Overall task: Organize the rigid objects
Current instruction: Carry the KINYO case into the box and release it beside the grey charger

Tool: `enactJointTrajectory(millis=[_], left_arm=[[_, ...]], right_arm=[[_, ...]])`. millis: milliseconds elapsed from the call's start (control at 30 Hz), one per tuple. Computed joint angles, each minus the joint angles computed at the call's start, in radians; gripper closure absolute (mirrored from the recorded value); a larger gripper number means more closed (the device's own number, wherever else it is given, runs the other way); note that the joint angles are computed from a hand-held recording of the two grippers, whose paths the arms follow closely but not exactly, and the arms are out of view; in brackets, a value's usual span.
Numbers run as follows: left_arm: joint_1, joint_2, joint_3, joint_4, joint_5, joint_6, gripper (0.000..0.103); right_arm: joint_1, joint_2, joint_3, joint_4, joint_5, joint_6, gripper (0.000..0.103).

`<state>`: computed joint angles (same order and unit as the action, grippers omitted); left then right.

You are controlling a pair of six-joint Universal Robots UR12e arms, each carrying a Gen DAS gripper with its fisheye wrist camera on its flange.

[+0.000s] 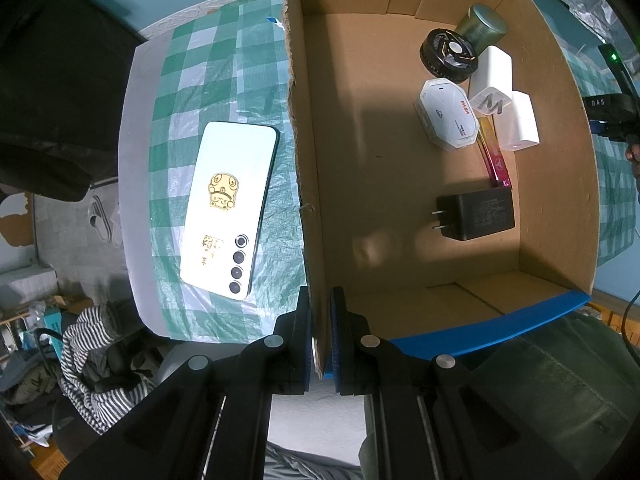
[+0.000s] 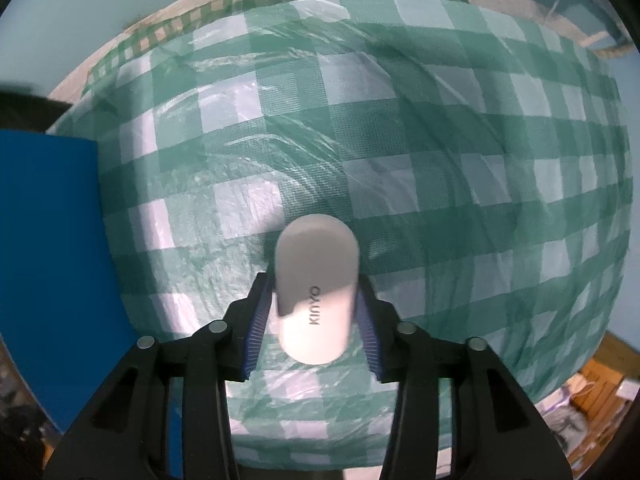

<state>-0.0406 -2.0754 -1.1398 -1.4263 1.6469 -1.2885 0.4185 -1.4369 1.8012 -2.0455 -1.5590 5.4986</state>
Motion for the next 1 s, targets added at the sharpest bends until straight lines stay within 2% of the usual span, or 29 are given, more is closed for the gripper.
enactJointTrajectory(millis=[367, 633, 1000], left_arm=[[0.002, 0.001, -0.002, 0.0, -0.002, 0.005, 0.095], [0.0, 0.001, -0.003, -0.003, -0.002, 0.002, 0.095], [-0.001, -0.001, 0.001, -0.006, -0.005, 0.003, 0.095]], right_arm=[[-0.001, 0.01, -0.036, 0.003, -0.003, -0.156, 0.066], [0.001, 0.024, -0.119, 0.087, -0.029, -0.278, 0.066], [0.01, 0.071, -0.285, 0.216, -0.097, -0.448, 0.066]])
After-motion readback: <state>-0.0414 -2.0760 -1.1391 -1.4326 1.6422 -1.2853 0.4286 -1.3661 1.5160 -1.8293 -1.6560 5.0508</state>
